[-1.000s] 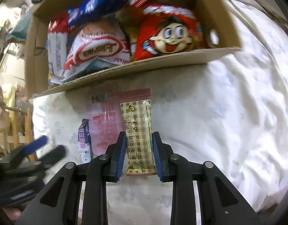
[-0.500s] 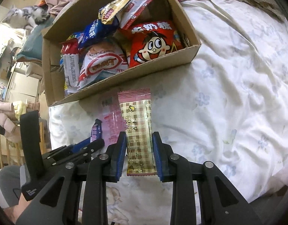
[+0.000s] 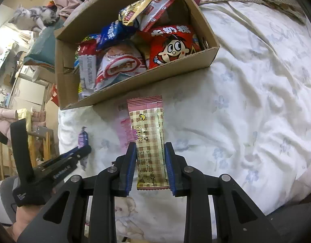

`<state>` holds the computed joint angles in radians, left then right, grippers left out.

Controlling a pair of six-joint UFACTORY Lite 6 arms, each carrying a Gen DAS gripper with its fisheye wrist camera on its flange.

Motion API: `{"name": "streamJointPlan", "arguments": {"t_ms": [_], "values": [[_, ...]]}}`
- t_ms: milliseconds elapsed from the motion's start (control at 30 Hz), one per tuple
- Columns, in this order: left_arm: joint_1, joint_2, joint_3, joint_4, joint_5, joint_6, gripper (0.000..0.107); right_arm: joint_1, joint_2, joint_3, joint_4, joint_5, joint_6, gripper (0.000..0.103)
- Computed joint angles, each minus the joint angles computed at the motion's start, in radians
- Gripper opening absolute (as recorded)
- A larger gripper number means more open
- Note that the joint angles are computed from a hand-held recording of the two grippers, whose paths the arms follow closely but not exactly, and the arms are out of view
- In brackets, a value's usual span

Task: Organize snacks
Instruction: 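Lower navy bar into box with left tool while right tool drops tan wafer bar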

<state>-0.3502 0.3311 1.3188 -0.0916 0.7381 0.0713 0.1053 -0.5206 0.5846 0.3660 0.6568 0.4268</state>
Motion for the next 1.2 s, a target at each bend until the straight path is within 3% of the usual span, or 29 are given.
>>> {"name": "streamJointPlan", "arguments": {"t_ms": [267,433,667,833,1033,1200], "values": [[0.029,-0.123,-0.012,0.018,0.008,0.011,0.014,0.066,-0.124,-0.015,-0.051,0.007,0.106,0.029],[0.015,-0.115,0.042,0.004,0.023,0.000,0.014,0.087,-0.160,-0.002,-0.077,0.006,0.141,0.029],[-0.018,-0.138,0.112,-0.010,0.051,0.001,0.014,0.027,-0.190,-0.017,-0.003,-0.005,0.052,0.029],[-0.016,-0.090,0.255,-0.047,0.102,0.029,0.014,-0.047,-0.209,0.017,0.064,0.011,-0.037,0.029],[0.008,0.030,0.494,-0.143,0.168,0.106,0.014,-0.204,-0.137,0.061,0.363,0.035,-0.340,0.029],[0.006,0.223,0.789,-0.150,0.258,0.088,0.014,-0.216,-0.011,0.141,0.390,0.005,-0.413,0.029]]}}
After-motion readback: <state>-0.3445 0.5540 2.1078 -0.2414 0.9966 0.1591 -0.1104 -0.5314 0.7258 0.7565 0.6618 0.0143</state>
